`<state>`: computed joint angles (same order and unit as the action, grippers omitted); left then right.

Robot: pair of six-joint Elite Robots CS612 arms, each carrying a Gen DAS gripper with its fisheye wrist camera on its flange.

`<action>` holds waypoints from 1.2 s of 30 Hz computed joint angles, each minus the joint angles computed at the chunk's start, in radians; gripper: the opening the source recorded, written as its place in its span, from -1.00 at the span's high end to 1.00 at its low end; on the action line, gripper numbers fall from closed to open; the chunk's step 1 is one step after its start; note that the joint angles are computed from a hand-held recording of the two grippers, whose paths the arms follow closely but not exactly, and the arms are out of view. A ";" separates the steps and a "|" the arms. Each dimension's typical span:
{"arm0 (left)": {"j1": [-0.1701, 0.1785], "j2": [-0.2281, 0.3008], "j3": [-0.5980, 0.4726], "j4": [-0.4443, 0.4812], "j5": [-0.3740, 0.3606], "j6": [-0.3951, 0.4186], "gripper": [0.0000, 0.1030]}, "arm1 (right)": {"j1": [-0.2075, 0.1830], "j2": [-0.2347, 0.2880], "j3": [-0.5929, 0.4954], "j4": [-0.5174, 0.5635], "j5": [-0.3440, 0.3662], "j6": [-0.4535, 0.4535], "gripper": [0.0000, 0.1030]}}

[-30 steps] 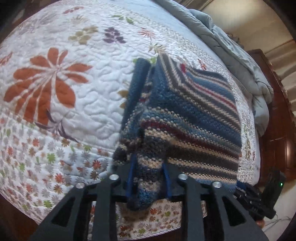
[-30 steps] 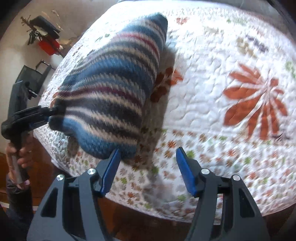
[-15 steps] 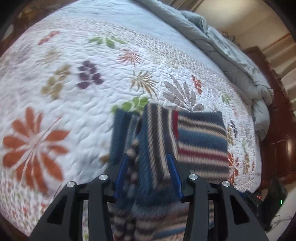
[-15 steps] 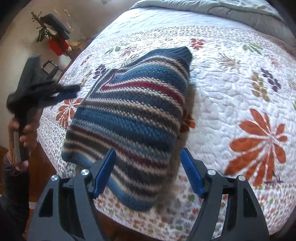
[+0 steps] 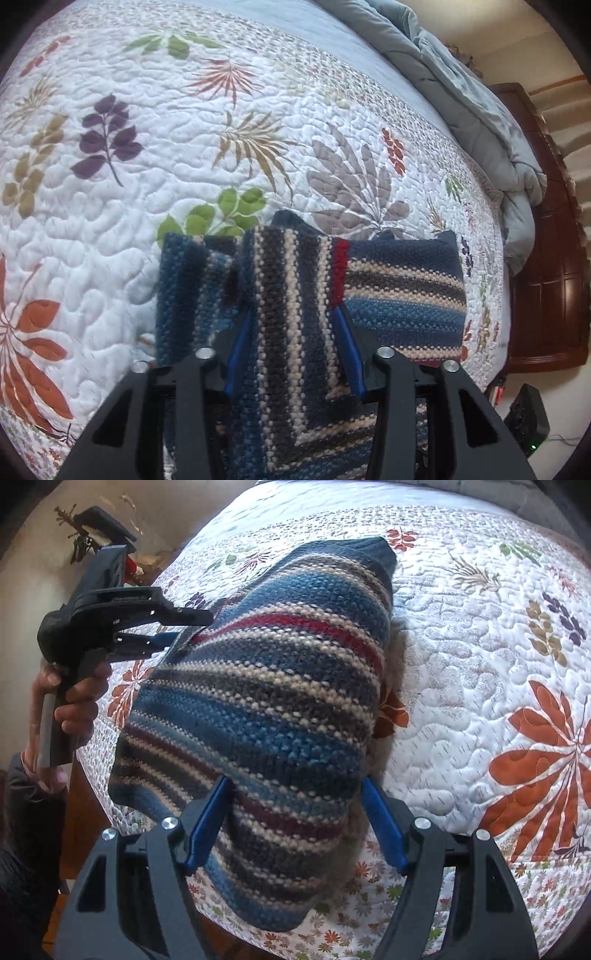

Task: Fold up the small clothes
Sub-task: 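Grasp the folded bundle with the right gripper while the left gripper holds its end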

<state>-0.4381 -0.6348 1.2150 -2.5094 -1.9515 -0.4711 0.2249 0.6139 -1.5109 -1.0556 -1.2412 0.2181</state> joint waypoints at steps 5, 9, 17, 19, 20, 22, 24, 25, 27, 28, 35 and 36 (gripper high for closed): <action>0.007 -0.015 0.045 -0.105 0.023 -0.112 0.73 | 0.006 -0.005 0.006 -0.005 -0.010 -0.008 -0.42; -0.007 -0.081 0.140 -0.242 0.173 -0.096 0.74 | 0.008 -0.008 0.008 -0.021 0.008 -0.029 -0.44; 0.006 -0.032 0.093 -0.130 0.211 -0.101 0.72 | 0.014 -0.015 0.067 -0.034 0.033 -0.025 -0.49; -0.009 -0.013 0.073 -0.097 0.259 -0.071 0.71 | 0.010 -0.009 0.076 -0.022 0.053 -0.006 -0.49; -0.022 -0.013 0.071 -0.092 0.313 -0.042 0.70 | 0.008 -0.006 0.075 -0.019 0.065 0.001 -0.49; -0.032 -0.018 0.072 -0.087 0.350 -0.014 0.69 | 0.004 -0.001 0.068 -0.021 0.079 0.008 -0.49; -0.028 -0.028 0.079 -0.092 0.333 -0.007 0.60 | 0.006 -0.001 0.055 -0.022 0.059 -0.008 -0.49; -0.024 -0.035 0.086 -0.096 0.318 -0.011 0.55 | 0.008 -0.004 0.050 -0.021 0.049 -0.015 -0.49; -0.015 -0.062 0.121 -0.122 0.272 -0.033 0.45 | 0.011 -0.009 0.035 -0.014 0.021 -0.035 -0.49; -0.010 -0.082 0.149 -0.139 0.244 -0.042 0.44 | 0.014 -0.012 0.027 -0.007 0.000 -0.045 -0.49; -0.047 -0.211 0.347 -0.174 0.262 -0.002 -0.06 | 0.012 -0.002 -0.055 0.073 -0.060 -0.049 -0.52; -0.050 -0.220 0.365 -0.173 0.256 -0.003 -0.06 | 0.012 0.002 -0.065 0.082 -0.062 -0.045 -0.52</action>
<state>-0.4882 -0.8551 1.5804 -2.6828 -1.6957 -0.4739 0.2366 0.6156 -1.5757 -0.9739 -1.3035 0.1732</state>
